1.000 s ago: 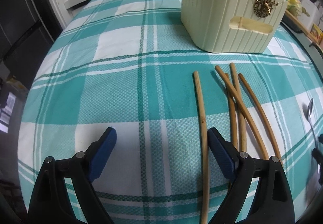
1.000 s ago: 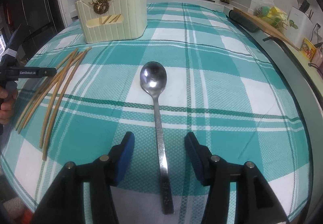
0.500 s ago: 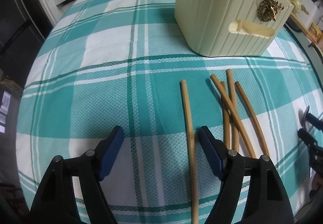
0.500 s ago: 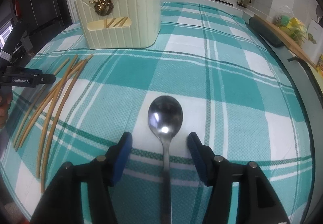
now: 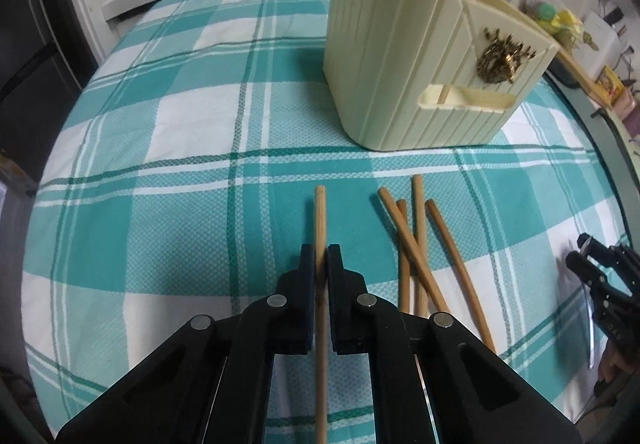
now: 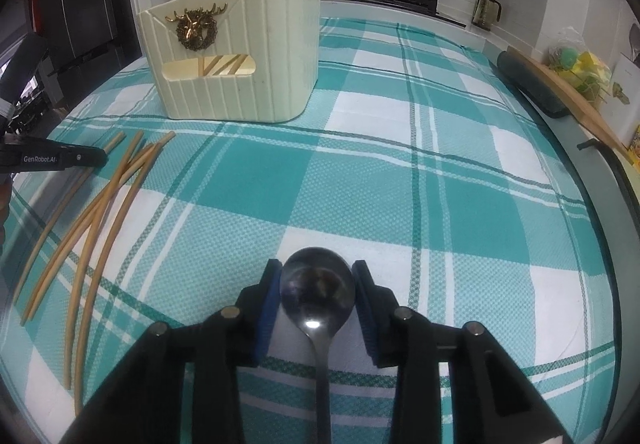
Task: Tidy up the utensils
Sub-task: 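Carry the spoon and chopstick up to the cream box and lower them in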
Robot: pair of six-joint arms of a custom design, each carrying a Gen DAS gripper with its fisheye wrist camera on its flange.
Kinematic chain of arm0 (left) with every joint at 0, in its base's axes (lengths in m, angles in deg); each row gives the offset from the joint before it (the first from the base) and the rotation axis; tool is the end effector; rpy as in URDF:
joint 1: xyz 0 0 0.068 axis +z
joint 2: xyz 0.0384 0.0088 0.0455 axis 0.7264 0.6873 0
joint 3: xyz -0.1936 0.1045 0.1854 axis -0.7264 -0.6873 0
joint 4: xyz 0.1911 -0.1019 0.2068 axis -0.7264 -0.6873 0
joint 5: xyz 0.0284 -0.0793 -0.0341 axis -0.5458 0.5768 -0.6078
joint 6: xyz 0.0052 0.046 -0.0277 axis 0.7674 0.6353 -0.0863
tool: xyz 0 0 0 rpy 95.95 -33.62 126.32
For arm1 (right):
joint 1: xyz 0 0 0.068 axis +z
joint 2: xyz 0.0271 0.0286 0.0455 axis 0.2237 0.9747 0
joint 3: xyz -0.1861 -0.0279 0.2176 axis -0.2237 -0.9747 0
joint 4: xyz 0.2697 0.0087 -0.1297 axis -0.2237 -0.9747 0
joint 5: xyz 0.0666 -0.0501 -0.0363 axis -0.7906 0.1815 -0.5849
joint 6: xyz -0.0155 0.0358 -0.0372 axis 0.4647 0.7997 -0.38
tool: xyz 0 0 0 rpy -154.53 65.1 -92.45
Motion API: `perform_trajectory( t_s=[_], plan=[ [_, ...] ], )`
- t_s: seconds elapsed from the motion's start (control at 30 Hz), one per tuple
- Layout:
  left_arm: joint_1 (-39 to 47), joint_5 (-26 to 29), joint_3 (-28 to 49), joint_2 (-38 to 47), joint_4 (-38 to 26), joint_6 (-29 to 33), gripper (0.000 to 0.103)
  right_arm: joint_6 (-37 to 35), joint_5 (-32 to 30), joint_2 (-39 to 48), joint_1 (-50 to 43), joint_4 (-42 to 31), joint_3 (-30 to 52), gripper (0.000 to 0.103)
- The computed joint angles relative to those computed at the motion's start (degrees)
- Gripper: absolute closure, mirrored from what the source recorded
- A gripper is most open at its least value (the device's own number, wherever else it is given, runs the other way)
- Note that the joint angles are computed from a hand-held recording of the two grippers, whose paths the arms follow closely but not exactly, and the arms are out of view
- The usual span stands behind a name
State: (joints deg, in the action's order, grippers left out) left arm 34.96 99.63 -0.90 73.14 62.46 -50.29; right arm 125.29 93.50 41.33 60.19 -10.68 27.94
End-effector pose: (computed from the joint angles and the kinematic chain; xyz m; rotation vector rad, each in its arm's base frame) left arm 0.4283 -0.0980 0.1293 0.8281 2.5222 -0.3184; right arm 0.2017 0.1910 0.1038 0.4304 2.5357 -0.1956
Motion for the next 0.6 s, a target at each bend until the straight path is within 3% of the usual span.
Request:
perform_trajectory(
  t_s=[0.37, 0.6],
  plan=[
    [7.6, 14.0, -10.4, -23.0, -3.3, 2.7, 0.099, 7.9, 8.1, -17.7, 9.7, -13.7, 0.9, 0.067],
    [11.2, 20.5, -12.9, -32.1, -6.7, 4.8, 0.099, 16.2, 15.0, -19.8, 17.9, -24.1, 6.4, 0.067]
  ],
)
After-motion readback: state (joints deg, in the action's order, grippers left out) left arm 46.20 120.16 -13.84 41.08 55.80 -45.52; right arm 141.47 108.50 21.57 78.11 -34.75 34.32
